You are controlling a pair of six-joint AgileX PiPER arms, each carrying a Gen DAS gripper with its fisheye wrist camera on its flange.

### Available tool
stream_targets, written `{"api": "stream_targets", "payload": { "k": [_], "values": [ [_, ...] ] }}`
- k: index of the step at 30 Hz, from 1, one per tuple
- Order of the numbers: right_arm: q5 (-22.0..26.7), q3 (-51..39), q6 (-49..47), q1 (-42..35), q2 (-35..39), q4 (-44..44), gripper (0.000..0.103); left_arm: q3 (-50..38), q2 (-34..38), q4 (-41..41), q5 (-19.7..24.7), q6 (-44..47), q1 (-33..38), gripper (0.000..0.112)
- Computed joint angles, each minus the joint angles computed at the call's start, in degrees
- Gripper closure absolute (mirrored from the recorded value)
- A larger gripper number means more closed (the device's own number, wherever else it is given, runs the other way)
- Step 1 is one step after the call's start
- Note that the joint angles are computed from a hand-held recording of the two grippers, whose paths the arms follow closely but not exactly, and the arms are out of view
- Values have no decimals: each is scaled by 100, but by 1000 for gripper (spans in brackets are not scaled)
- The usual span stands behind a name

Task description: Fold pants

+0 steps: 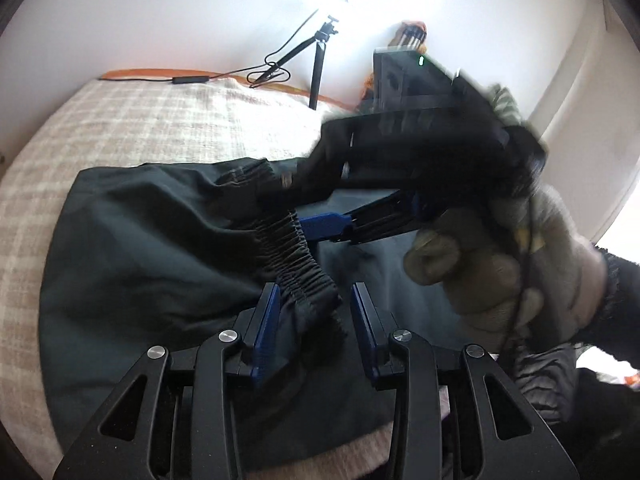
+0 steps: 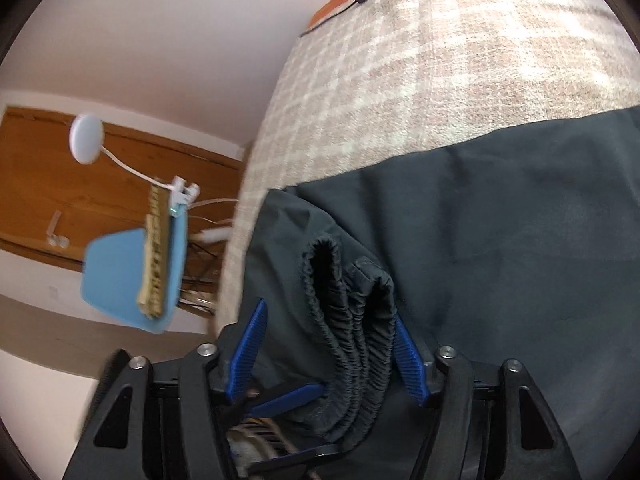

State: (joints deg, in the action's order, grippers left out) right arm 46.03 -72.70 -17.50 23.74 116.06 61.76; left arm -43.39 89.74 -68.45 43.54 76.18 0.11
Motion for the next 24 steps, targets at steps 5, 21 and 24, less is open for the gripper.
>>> {"api": "stream_targets", "payload": {
  "k": [5, 21, 24],
  "values": [
    [-92, -307, 464, 276, -22, -964, 64, 7, -373, -49, 175, 238, 955, 78],
    [305, 472, 434, -372, -1320, -1363, 88, -161, -372, 41, -781, -80, 633, 78],
    [527, 860, 468, -757, -1814, -1599, 88, -194, -375, 142, -775, -319, 350, 78]
  ]
}}
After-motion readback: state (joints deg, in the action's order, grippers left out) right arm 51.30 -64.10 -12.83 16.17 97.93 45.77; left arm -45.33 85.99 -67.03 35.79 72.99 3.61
